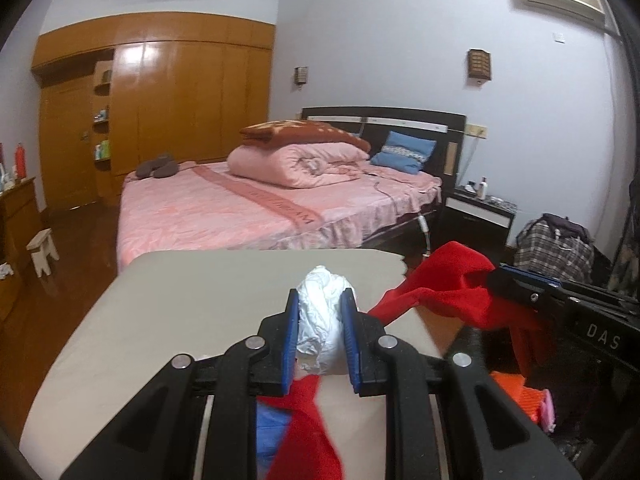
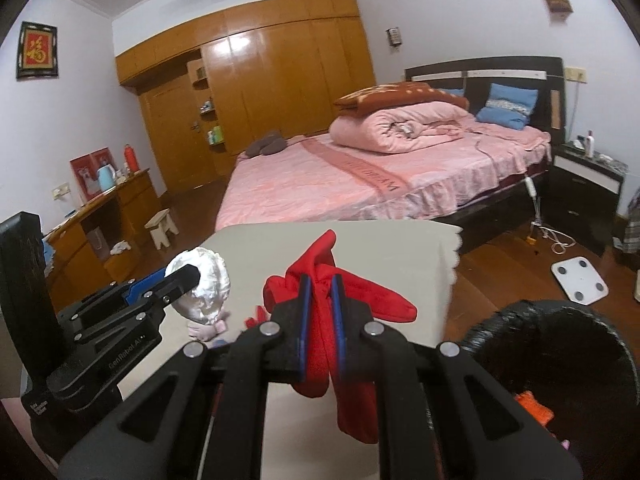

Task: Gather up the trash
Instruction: 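Carry the white tissue and red cloth over the black bin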

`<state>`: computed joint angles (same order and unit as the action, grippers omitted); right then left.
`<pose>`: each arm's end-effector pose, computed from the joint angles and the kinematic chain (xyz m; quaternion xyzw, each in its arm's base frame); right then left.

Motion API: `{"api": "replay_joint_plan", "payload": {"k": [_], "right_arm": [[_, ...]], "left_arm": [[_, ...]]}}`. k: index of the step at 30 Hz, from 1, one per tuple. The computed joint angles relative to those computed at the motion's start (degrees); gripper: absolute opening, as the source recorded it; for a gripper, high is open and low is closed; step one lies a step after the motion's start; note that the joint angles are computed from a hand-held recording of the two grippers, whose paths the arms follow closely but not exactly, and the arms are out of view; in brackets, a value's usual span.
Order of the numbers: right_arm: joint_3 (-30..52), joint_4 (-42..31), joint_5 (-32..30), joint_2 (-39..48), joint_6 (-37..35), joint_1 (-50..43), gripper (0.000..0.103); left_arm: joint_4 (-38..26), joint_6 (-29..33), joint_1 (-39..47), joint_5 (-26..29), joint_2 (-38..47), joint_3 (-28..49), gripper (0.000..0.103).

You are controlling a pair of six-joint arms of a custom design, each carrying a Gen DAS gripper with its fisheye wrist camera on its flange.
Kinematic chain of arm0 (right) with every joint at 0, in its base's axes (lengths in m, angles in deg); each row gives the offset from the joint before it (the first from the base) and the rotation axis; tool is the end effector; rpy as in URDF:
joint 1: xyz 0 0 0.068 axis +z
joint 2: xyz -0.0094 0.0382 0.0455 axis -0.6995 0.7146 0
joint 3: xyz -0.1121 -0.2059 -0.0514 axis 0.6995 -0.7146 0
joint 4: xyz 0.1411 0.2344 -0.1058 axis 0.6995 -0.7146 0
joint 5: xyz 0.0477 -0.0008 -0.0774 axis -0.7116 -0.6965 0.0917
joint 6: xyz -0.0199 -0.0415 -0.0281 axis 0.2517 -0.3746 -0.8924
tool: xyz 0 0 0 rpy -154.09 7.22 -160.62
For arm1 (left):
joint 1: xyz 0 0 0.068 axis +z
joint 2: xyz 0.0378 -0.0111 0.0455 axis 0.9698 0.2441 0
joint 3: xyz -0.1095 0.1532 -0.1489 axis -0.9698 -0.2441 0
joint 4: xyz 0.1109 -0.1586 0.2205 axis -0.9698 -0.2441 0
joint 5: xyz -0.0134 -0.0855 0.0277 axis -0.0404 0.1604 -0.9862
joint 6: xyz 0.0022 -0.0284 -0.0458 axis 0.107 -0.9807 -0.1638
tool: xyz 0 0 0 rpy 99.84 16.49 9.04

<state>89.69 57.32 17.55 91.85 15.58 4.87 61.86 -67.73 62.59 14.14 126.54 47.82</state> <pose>0.2228 0.2209 0.1592 0.1151 0.8479 0.0493 0.5152 0.3397 -0.0937 0.1612 0.2446 0.8039 -0.1905 0.5076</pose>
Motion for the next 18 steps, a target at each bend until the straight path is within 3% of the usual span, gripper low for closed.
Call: {"api": "replay_joint_plan", "payload": {"k": [9, 18], "right_arm": [[-8.84, -10.83, 6.54, -12.17, 9.25, 1.9, 0.01], [-15.98, -28.44, 12.72, -24.73, 23.87, 4.81, 0.01]], "left_arm": [[0.92, -1.18, -7.42, -0.32, -1.24, -1.73, 0.021], [2.44, -2.17, -16.2, -1.18, 0.25, -0.83, 0.021]]}}
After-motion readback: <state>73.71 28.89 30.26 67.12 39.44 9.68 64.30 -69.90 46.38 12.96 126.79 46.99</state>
